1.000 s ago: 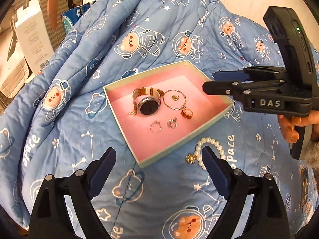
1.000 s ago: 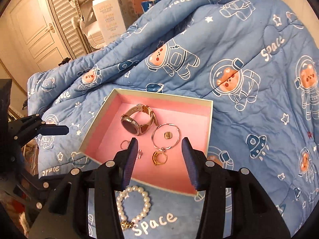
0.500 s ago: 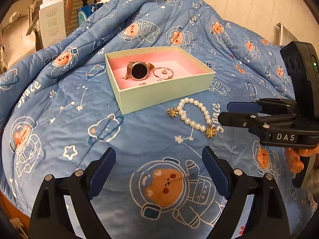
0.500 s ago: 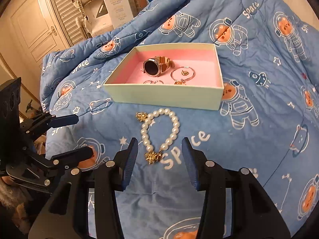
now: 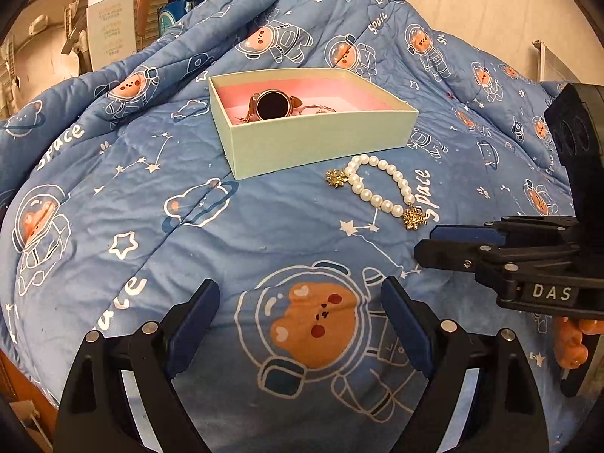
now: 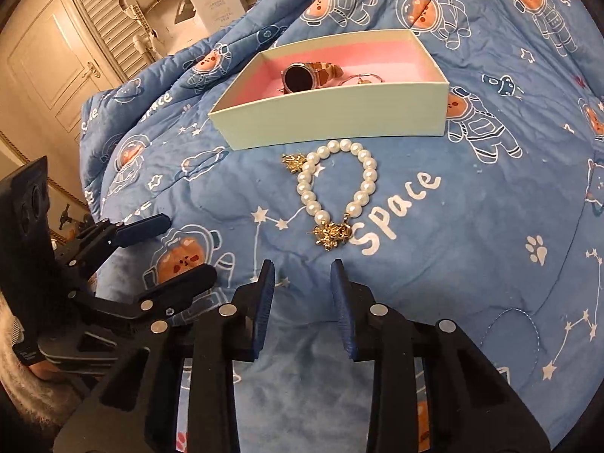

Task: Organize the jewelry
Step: 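Move both grippers back toward the pearl bracelet on the quilt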

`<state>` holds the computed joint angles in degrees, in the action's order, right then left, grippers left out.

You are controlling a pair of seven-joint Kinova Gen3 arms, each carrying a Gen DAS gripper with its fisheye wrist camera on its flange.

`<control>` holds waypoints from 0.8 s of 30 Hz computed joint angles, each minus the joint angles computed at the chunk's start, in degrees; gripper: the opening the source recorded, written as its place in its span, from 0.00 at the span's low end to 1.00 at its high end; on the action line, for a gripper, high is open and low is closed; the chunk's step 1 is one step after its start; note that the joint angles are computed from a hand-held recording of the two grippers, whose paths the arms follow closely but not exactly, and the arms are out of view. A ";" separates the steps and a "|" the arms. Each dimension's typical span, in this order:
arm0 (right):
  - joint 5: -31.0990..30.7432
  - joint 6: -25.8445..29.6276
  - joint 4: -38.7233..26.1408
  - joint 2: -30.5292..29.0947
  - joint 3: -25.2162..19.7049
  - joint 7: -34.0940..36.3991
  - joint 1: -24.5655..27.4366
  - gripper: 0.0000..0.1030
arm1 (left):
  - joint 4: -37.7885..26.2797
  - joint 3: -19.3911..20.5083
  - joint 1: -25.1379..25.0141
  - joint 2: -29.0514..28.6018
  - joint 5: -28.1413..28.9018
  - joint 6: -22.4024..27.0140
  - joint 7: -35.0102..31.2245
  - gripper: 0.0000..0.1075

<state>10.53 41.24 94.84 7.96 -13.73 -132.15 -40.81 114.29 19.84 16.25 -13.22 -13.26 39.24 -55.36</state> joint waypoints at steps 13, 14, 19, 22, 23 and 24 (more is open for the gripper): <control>6.47 1.05 -1.67 2.15 1.59 -7.85 -2.64 0.18 | -1.00 -0.08 0.58 0.99 -1.18 1.20 -0.66 0.74; 6.30 0.84 -1.43 2.03 1.55 -7.82 -2.49 0.18 | -1.24 -0.07 0.66 1.13 -1.39 1.44 -0.88 0.72; 5.47 0.05 -0.11 0.94 1.19 -7.52 -1.72 0.18 | -2.70 -1.37 1.46 2.40 -0.77 1.85 -3.75 0.63; 4.55 -0.12 0.60 0.16 0.82 -6.83 -1.13 0.18 | -3.96 -2.11 1.86 3.75 -0.56 2.00 -5.78 0.59; 4.49 -0.06 0.85 -0.12 0.74 -6.77 -1.02 0.18 | -4.56 -2.38 2.03 4.50 -0.50 2.31 -6.60 0.59; 4.15 -0.11 1.11 -0.38 0.63 -6.47 -0.76 0.18 | -5.21 -2.56 2.21 5.35 -0.61 2.70 -7.26 0.58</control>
<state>14.68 41.13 95.95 7.58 -13.11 -138.63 -41.57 109.09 17.28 18.46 -7.87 -13.87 41.94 -62.63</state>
